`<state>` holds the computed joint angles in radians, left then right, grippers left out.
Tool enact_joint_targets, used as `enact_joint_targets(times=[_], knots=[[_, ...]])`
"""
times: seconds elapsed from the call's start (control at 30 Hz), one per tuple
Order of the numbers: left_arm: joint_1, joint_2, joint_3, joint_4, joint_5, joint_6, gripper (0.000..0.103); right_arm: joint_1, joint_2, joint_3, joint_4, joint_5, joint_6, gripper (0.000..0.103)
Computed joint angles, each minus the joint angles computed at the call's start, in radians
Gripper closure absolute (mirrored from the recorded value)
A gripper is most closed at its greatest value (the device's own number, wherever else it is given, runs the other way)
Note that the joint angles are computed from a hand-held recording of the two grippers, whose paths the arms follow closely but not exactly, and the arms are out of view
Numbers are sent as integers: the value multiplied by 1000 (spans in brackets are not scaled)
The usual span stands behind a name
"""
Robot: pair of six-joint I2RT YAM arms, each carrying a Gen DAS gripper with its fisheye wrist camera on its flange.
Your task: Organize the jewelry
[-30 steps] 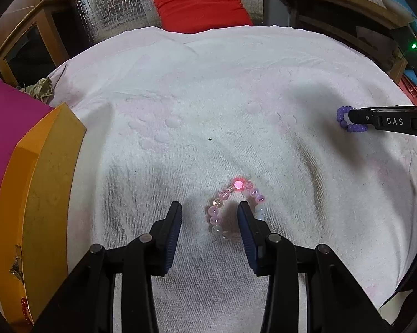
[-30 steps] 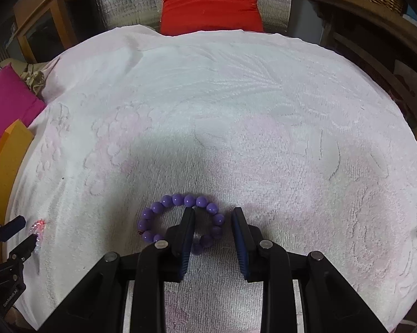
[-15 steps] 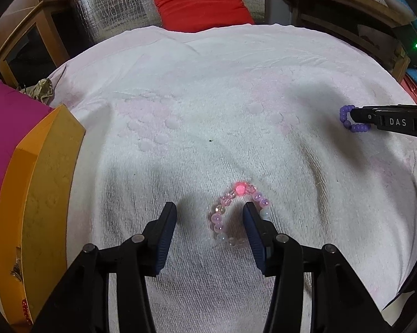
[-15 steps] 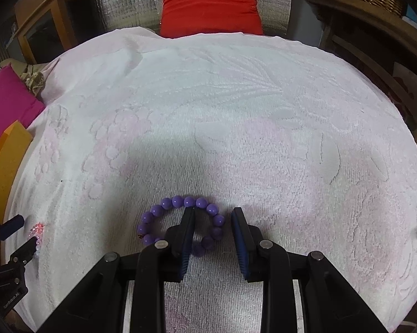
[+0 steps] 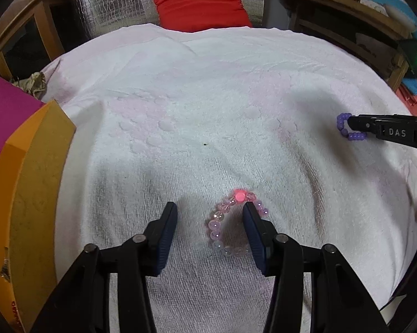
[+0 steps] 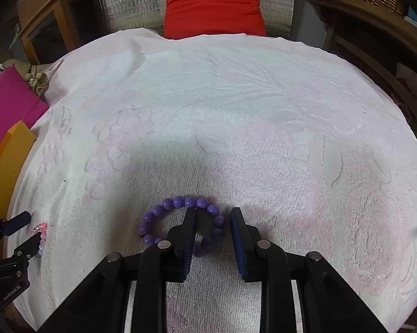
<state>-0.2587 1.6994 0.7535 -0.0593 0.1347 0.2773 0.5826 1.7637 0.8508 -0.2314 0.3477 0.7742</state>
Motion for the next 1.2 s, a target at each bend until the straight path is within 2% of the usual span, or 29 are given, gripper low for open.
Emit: enact_joint_targets(times=[0.03, 0.23, 0.43, 0.7, 0.97, 1.2], knots=[[6, 0, 1, -5, 21, 6, 69, 0, -1, -1, 2, -1, 1, 76], [12, -13, -13, -11, 75, 31, 93, -9, -16, -21, 26, -9, 13, 87], [28, -35, -19, -30, 94, 37, 95, -32, -54, -65, 82, -57, 20, 92], [79, -103, -57, -12, 87, 34, 95, -28, -102, -112, 130, -69, 25, 92], [127, -258, -99, 10, 104, -6, 96, 28, -209, -159, 236, -51, -9, 92], [217, -412, -121, -34, 191, -9, 96, 107, -256, -141, 304, -7, -37, 92]])
